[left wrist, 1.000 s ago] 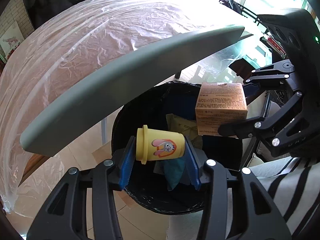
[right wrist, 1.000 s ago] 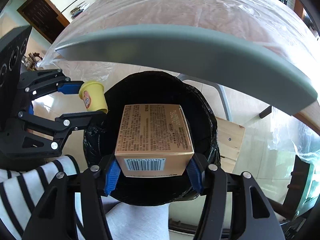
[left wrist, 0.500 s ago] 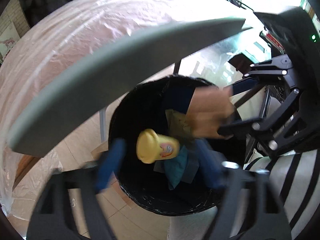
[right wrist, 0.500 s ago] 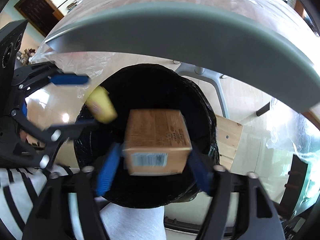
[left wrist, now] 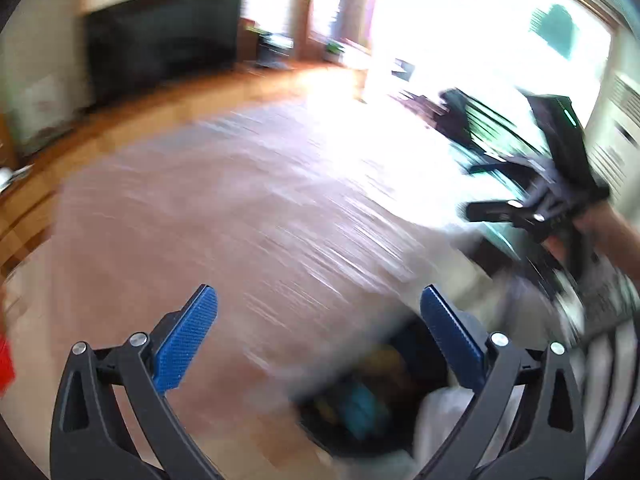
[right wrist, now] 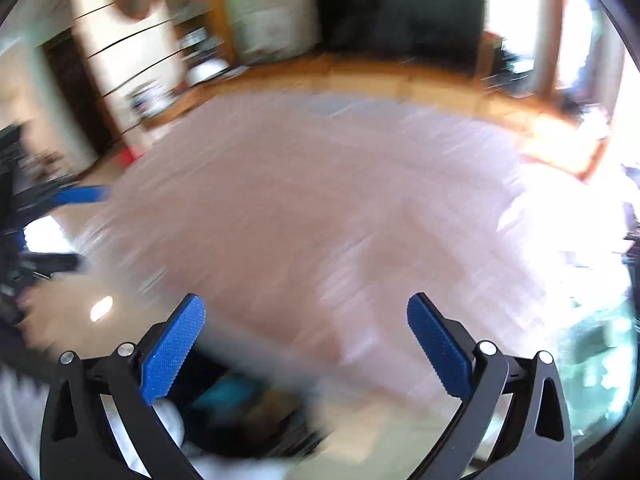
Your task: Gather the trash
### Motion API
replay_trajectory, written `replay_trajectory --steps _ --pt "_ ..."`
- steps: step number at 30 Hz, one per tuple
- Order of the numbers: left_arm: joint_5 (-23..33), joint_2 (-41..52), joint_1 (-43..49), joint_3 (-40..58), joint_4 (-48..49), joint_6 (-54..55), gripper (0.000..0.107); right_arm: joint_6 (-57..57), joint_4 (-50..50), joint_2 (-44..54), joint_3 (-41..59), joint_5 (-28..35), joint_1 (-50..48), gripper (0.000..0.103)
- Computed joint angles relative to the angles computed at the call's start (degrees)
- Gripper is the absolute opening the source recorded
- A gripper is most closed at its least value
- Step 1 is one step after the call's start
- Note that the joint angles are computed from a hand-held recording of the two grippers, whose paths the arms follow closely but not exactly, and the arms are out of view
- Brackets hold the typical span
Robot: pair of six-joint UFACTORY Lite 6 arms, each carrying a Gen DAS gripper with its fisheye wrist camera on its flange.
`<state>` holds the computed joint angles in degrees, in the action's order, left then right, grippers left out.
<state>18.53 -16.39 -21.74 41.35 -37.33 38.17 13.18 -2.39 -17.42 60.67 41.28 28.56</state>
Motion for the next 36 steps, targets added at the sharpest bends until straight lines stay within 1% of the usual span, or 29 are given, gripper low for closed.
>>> replay_trajectory --steps 1,2,3,4,5,6,7,9,10,11,12,13,14,16,18,19,20,21,24,27,29,36 --pt "-0.59 5.36 3.22 4.06 -1.45 1.44 0.102 0.10 -1.02 5.15 3.45 -1.34 -3.43 0.099" --pt "-3.29 11.36 6.45 8.32 -4.46 2.84 0.102 -1.74 0.37 11.15 6.90 -5.09 -8.11 0.099" --pt "-3.60 17.27 8.89 13.01 -5.34 2.40 0.102 -5.13 4.15 17.15 10.81 -6.85 -12.54 0.099" --pt "-3.36 22.81 10.82 18.03 -3.81 -0.44 0.101 -9.64 8.79 23.14 15.64 -6.23 -16.18 0.099" --pt "-3.23 28.36 12.22 23.49 -0.96 -4.23 0.101 -11.83 11.04 29.14 19.93 -7.99 -19.25 0.099" --pt "-4.47 34.31 13.35 29.21 3.67 -9.69 0.101 -11.63 10.88 35.14 25.45 -7.35 -20.91 0.099" --pt "-3.96 39.30 13.98 34.69 9.31 -15.64 0.101 -9.24 8.33 41.13 31.28 -6.68 -22.09 0.099" --pt "-2.46 48.88 15.77 45.55 16.94 -24.76 0.101 -6.87 5.81 50.39 41.22 -4.92 -23.68 0.099" --pt "-0.74 53.40 16.79 51.41 19.74 -28.61 0.101 -5.10 3.97 53.70 45.17 -4.08 -23.66 0.099" --pt "1.17 57.89 17.99 57.40 20.44 -30.07 0.101 -4.04 2.67 57.88 50.40 -2.61 -24.16 0.099" --pt "2.13 60.94 18.54 61.22 21.73 -31.63 0.101 -4.17 3.04 60.93 54.76 -1.22 -24.41 0.099" --pt "3.83 64.91 19.00 66.67 25.05 -35.43 0.101 -4.77 3.78 63.28 57.52 -0.86 -24.94 0.099" --pt "4.82 67.40 19.28 69.90 26.51 -37.03 0.101 -3.80 2.25 64.07 57.89 -1.58 -25.06 0.099" --pt "8.18 73.50 19.53 78.63 29.84 -41.45 0.101 -4.16 0.98 62.16 53.74 -4.60 -25.70 0.099" --pt "9.84 77.22 20.05 83.58 31.53 -44.21 0.101 -4.00 -0.50 61.85 52.42 -6.18 -25.51 0.099" --pt "9.96 78.18 19.87 85.01 34.33 -46.81 0.101 -3.90 -0.87 61.61 52.05 -6.09 -25.40 0.099" --pt "9.87 78.79 19.64 85.80 37.38 -49.64 0.101 -4.09 -0.74 61.75 52.18 -6.19 -25.52 0.099" --pt "10.36 79.84 19.59 87.56 38.25 -50.21 0.101 -3.52 -1.11 60.36 49.91 -6.68 -25.41 0.099" --pt "12.12 82.13 18.11 91.00 43.71 -53.90 0.102 0.24 -5.04 61.22 51.59 -5.34 -24.25 0.099" --pt "15.64 84.54 16.61 95.24 48.18 -57.23 0.102 1.48 -5.73 61.59 52.14 -5.05 -23.75 0.099" --pt "17.26 86.29 16.29 98.09 49.27 -57.66 0.102 1.98 -6.05 61.21 51.66 -5.10 -23.47 0.099" --pt "17.36 87.24 16.97 99.30 48.29 -56.49 0.102 2.05 -6.10 61.20 51.70 -5.04 -23.41 0.099"
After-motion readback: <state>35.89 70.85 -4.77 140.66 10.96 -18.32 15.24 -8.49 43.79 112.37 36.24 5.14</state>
